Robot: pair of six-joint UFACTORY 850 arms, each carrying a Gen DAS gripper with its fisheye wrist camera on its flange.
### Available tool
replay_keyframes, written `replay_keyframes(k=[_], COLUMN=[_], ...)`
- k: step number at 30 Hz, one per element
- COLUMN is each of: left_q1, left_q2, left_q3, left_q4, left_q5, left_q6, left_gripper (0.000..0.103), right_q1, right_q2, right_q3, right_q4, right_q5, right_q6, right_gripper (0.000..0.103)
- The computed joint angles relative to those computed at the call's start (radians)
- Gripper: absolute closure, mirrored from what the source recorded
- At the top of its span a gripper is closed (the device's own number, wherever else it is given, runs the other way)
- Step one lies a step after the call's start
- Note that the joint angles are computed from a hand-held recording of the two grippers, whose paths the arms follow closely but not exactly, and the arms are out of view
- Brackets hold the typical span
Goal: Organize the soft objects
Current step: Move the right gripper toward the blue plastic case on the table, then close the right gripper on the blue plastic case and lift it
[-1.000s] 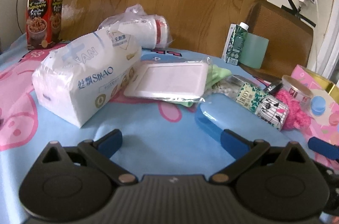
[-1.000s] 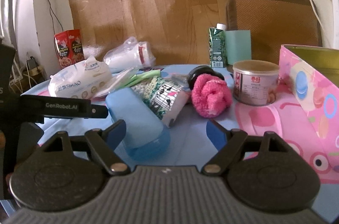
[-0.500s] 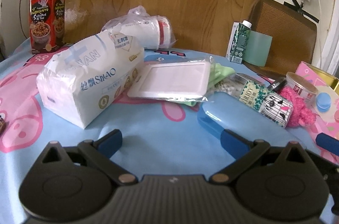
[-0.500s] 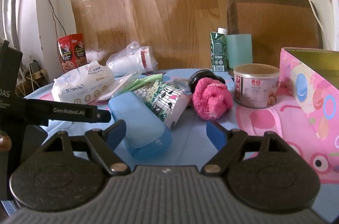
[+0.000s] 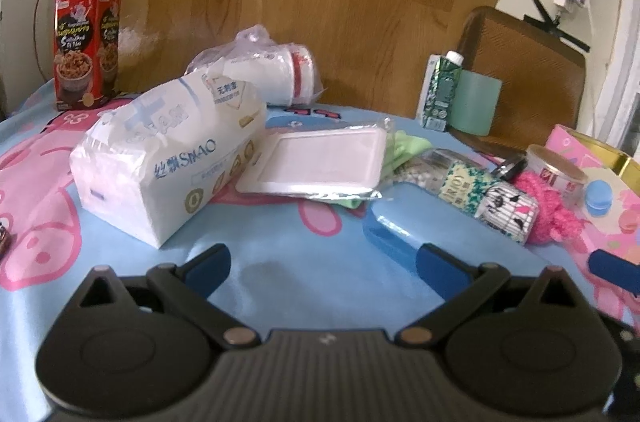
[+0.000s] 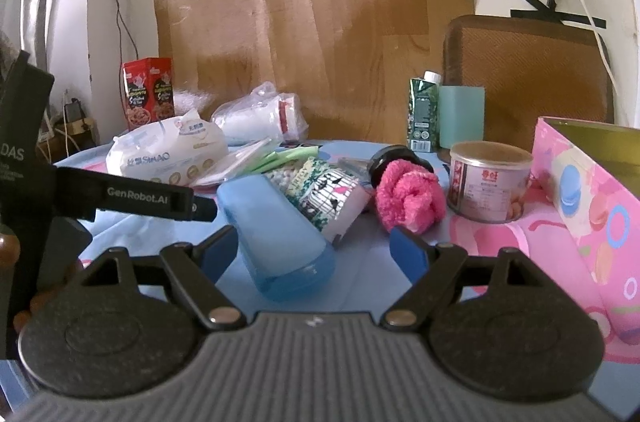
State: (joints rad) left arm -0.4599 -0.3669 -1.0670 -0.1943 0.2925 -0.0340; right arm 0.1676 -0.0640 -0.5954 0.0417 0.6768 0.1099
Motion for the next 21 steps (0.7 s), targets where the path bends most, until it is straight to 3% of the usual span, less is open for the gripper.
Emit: replay_keyframes(k=[8, 12, 16, 21], left_q1=[0.031, 0.050, 0.068, 0.102], left_q2=[0.013, -0.001, -0.013, -0.026], left_q3=[0.025, 0.005, -0.008, -0.020], left_q4=[0.466, 0.712, 0.914, 1.223], left_q5=[0.064, 0.058, 0.082, 0.183], left_q6=[-0.411, -0.658, -0.856, -1.139], left_gripper=[0.001, 0.007, 0.010, 0.009], right_q1=[-0.013, -0.010, 0.013, 0.012], right_q2=[-0.033, -0.062, -0.088, -0.054], right_q3=[-0.059, -0.109, -0.149, -0.113], right_q4=[-0.117, -0.185, -0.112, -0.126], right_q5=[-0.126, -0.211, -0.277, -0.279], right_q6=[0.046, 0.075, -0.016, 0.029], right_gripper=[0.018, 0.019, 0.042, 0.043])
